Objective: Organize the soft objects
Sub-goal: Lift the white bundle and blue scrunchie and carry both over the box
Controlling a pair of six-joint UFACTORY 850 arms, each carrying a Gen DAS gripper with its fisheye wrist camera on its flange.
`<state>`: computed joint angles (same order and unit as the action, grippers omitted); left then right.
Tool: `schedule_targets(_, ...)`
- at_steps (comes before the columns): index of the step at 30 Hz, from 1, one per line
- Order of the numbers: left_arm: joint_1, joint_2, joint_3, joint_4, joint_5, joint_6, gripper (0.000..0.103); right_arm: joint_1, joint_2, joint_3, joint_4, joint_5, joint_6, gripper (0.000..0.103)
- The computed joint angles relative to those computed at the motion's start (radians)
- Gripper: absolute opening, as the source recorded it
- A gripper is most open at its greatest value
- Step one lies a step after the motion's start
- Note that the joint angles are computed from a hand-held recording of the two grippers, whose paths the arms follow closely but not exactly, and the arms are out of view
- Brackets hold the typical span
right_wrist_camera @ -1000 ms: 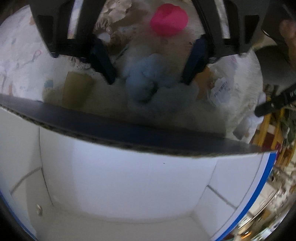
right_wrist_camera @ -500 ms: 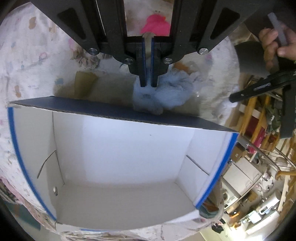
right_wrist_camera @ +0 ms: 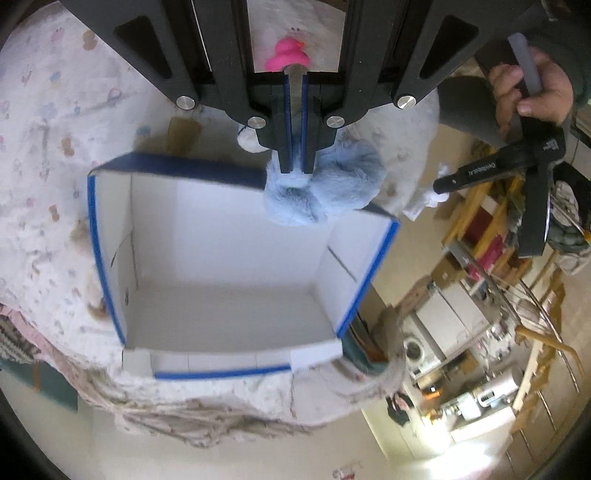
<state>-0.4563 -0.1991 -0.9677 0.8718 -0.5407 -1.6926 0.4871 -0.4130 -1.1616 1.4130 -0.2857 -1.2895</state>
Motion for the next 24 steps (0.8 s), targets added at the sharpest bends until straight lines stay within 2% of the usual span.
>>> schedule_targets(8,0.006,-0.062,-0.117,0.007,-0.043,0.09,0.016,-0.011,0.005,-0.031,0.235,0.019,-0.24,0.006)
schedule_targets(14,0.014,-0.122,-0.204,0.009,-0.062,0.16,0.016,-0.033,-0.024,-0.065,0.481,0.01,-0.469,0.006)
schedule_targets(24,0.026,-0.234,-0.345,-0.017,-0.056,0.267,0.016,-0.065,-0.077,-0.134,0.549,0.0,-0.494,0.006)
